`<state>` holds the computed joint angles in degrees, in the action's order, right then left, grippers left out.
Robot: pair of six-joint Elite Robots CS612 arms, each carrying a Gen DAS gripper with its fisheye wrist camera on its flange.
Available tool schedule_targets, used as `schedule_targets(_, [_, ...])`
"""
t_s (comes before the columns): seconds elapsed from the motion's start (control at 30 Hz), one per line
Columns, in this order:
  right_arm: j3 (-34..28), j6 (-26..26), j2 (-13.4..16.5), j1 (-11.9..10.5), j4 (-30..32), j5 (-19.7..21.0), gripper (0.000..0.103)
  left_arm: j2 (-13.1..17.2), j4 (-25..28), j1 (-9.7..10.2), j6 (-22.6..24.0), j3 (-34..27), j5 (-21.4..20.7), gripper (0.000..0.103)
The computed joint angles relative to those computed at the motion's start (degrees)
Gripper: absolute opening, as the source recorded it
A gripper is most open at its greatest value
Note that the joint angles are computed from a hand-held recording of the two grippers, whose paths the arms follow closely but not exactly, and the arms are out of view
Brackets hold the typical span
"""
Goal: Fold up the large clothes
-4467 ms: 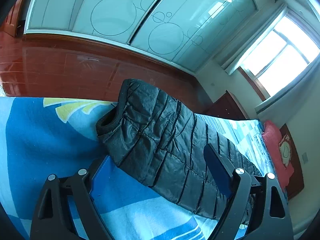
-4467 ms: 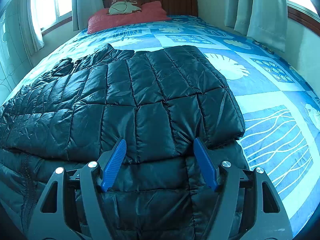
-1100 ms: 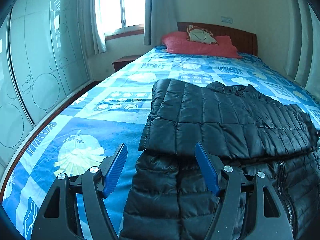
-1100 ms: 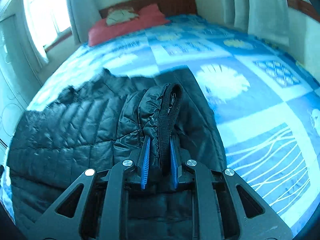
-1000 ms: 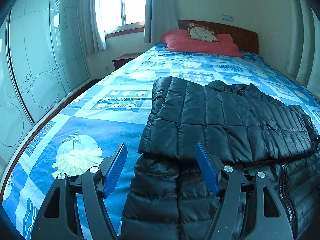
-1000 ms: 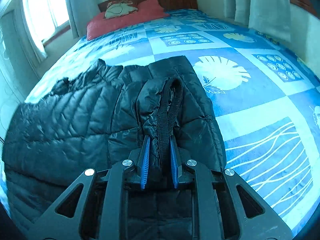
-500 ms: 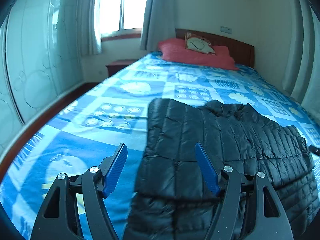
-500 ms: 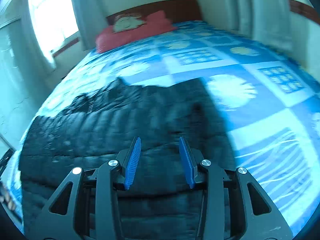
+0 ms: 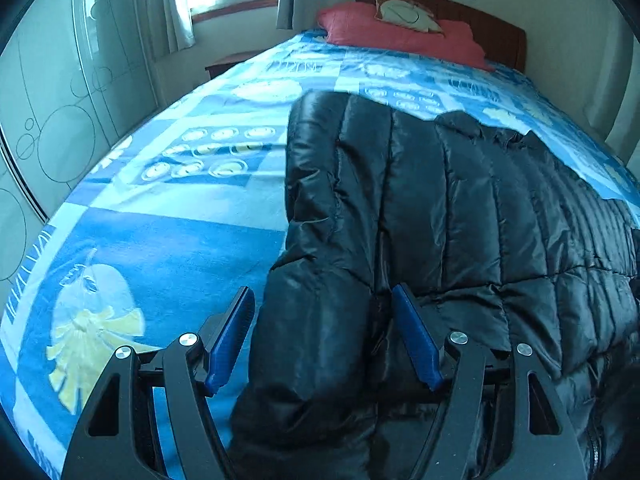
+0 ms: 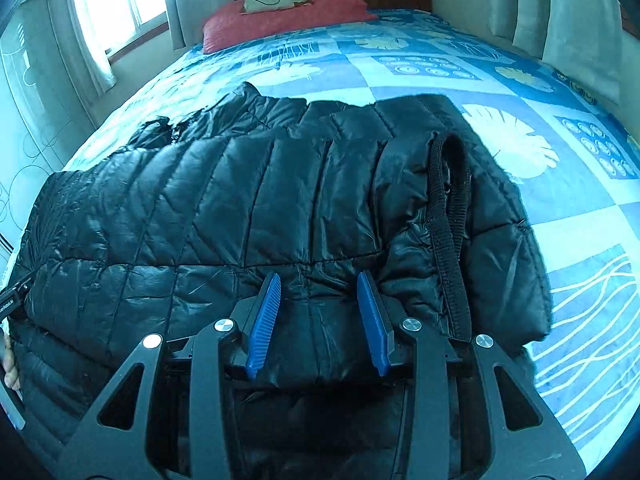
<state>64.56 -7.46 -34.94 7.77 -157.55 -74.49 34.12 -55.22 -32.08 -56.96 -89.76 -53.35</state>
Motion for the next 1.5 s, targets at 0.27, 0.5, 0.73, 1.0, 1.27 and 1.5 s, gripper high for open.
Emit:
schedule_targets(0.27, [-4.79,2.86,1.69,0.33,-0.16,2.09,0.040,-0.81,-8.22,-1.12,4.82,-0.21,10.12,0.071])
schedule_targets(0.5, [-9.36,0.15,5.08,1.43,4.54,-2.39,0.044,-2.90,-2.11,2.27,3.10,7.26,-0.64,0.071])
schedule_targets(0.73, [-10.44,1.44,4.82,1.02,0.72,-0.50,0.044,-2.54,-8.96,1.21,6.25,4.74,4.83,0.071])
schedule_targets(1.0, [-17.74,-0.99,9.66,1.98,5.47,-3.19,0.047,-5.93,-5.18,3.86,4.29,13.57,5.37,0.075])
schedule_targets(1.27, [-17.30,-1.64,9.67,2.17,4.16,-3.86,0.048,-4.34,-7.08,5.74,2.57,12.08,-2.21,0.079])
schedule_targets(1.5, [-6.28,0.37,2.66,0.03,0.10,1.43,0.064,-1.58,-5.90,3.90,-1.01,3.16,-4.37,0.079])
